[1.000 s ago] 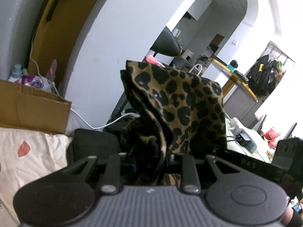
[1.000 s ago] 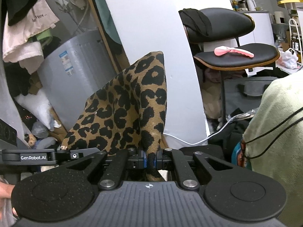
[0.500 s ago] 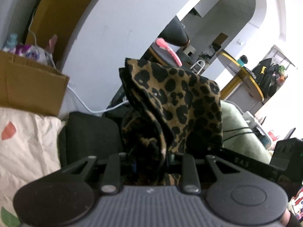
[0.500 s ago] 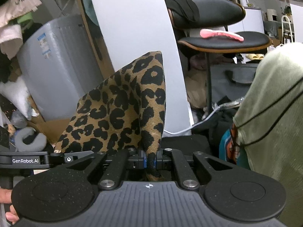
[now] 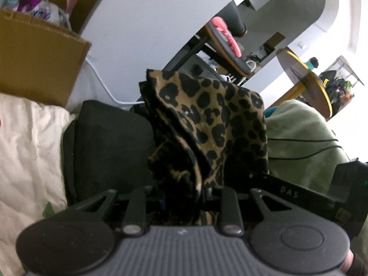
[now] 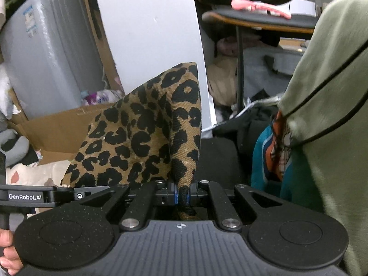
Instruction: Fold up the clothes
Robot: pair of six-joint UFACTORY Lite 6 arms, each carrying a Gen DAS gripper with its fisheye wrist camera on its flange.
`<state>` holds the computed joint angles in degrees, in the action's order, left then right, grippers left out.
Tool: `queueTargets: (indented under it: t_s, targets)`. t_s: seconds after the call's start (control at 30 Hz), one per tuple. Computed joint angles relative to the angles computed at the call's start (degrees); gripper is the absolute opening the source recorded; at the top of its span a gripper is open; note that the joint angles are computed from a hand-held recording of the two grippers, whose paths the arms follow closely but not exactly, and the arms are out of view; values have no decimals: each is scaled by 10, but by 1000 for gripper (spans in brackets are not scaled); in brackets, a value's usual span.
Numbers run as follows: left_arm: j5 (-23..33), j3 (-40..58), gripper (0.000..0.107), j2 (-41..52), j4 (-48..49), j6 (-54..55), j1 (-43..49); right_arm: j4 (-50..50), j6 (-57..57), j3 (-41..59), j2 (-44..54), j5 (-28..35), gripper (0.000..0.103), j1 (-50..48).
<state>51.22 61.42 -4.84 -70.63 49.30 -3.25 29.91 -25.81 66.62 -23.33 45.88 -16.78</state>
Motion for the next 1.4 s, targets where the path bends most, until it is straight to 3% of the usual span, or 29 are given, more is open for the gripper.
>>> queueTargets:
  t_s: [0.27, 0.47, 0.83, 1.2, 1.4]
  targets:
    - [-22, 61, 28, 136, -63, 87, 0, 53, -74, -13, 98, -100, 6, 26]
    - [-27, 128, 28, 240, -92, 126, -3, 109, -138, 35, 214, -131, 6, 24]
    - [-38, 263, 28, 386, -76, 88, 0, 107, -143, 148, 393, -184, 6, 65]
    - [-59, 401, 28, 517, -41, 27, -15, 81, -87, 269, 538, -190, 6, 70]
    - [-91, 428, 52, 536, 35, -15, -15, 70, -92, 272, 575, -231, 8, 83]
